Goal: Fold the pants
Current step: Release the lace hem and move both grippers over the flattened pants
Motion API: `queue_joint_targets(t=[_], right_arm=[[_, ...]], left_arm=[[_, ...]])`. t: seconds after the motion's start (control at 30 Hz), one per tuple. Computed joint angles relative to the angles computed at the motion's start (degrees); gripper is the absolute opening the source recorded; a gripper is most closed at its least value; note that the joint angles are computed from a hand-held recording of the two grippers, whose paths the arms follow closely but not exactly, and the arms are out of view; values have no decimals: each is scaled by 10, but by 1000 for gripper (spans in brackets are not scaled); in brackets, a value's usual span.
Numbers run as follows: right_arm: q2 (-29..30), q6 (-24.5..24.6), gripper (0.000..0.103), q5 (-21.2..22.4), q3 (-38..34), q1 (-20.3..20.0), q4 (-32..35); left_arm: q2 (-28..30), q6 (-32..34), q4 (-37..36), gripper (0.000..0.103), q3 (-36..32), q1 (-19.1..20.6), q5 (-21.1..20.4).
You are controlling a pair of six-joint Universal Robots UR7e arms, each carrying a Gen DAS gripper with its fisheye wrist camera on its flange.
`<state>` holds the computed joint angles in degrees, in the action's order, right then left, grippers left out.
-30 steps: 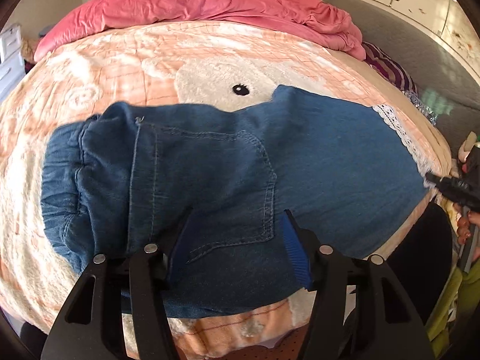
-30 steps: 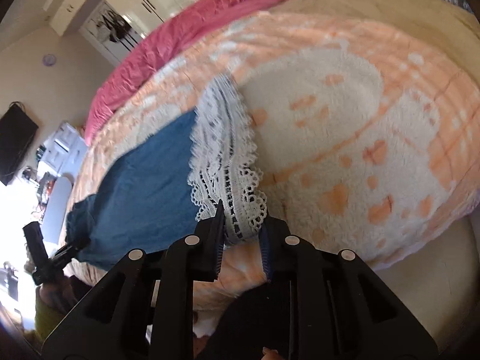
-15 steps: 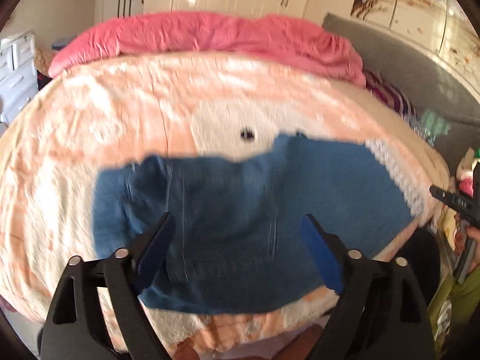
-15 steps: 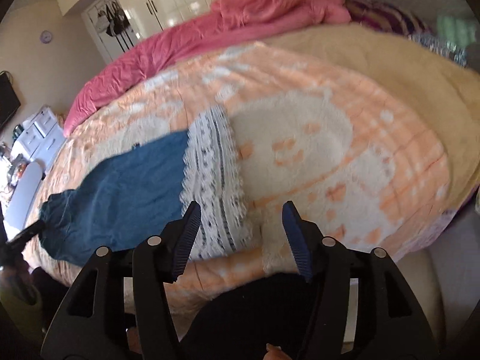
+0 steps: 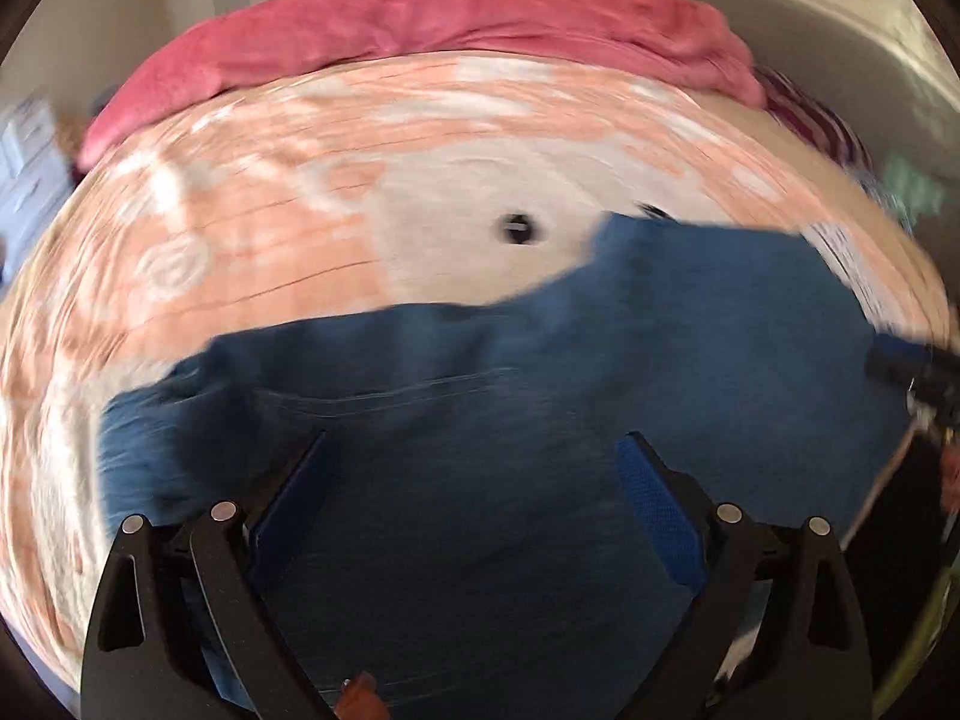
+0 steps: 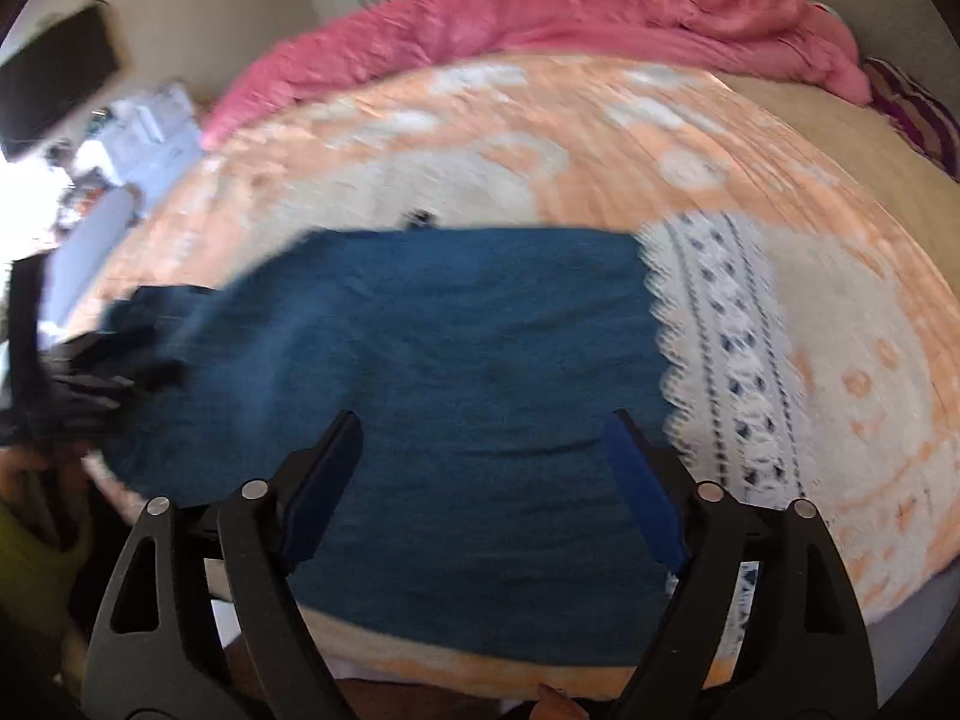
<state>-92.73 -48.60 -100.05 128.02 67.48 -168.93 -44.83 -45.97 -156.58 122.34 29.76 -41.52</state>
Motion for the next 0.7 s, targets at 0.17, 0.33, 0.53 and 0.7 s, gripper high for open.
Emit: queue_joint_targets(t=[0.17, 0.33, 0.53, 0.7], right_arm=[[-11, 9, 76, 38, -2, -28, 29], [4, -10, 80, 22, 9, -23, -11], [-53, -8, 86, 68, 33, -40, 3], [-112, -5, 90, 114, 45, -73, 19]], left_arm=[[-17, 23, -106, 94, 48, 5, -24], [5, 23, -74, 94, 33, 3, 1], [-13, -9, -65, 98, 46, -20, 5], [-31, -41, -31, 99, 55, -52, 7]])
